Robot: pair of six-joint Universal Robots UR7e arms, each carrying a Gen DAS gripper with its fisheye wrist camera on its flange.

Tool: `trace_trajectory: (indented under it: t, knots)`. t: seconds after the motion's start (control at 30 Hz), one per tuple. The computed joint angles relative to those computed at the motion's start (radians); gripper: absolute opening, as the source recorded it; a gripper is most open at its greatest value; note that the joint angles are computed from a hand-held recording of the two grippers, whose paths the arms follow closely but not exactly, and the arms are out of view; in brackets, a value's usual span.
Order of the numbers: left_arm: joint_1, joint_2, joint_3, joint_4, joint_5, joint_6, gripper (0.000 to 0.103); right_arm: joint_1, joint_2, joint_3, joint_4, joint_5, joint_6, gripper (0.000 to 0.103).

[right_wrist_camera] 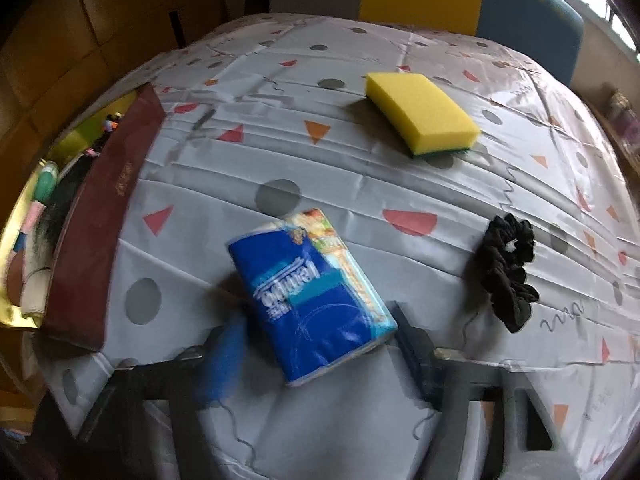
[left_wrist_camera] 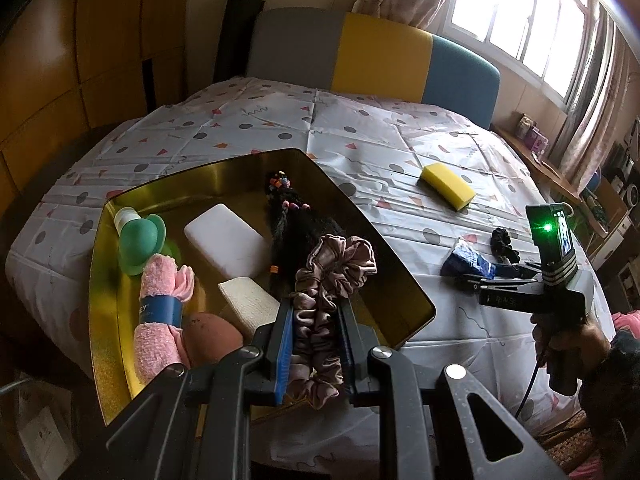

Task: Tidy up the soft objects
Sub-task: 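Grasp the blue Tempo tissue pack with the right tool while the left tool holds the scrunchie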

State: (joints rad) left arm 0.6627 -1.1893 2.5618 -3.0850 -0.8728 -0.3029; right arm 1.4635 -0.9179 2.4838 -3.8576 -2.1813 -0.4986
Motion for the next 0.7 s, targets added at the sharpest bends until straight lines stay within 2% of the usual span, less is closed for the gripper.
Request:
trace_trajectory:
  t: [0.17, 0.3, 0.7]
  knots:
    - [-0.004, -0.002, 0.002, 0.0, 0.01, -0.005, 0.02, 0.005, 0.017, -0.001, -0.024, -0.012, -0.01, 0.064]
    - [-0.008, -0.01, 0.007, 0.002, 0.023, -0.011, 0.02, -0.005, -0.005, 0.005, 0.004, 0.006, 0.02, 0.064]
    - [0.0, -0.03, 0.011, 0.019, 0.037, -0.026, 0.02, 0.013, 0.052, -0.003, -0.089, -0.032, -0.05, 0.063]
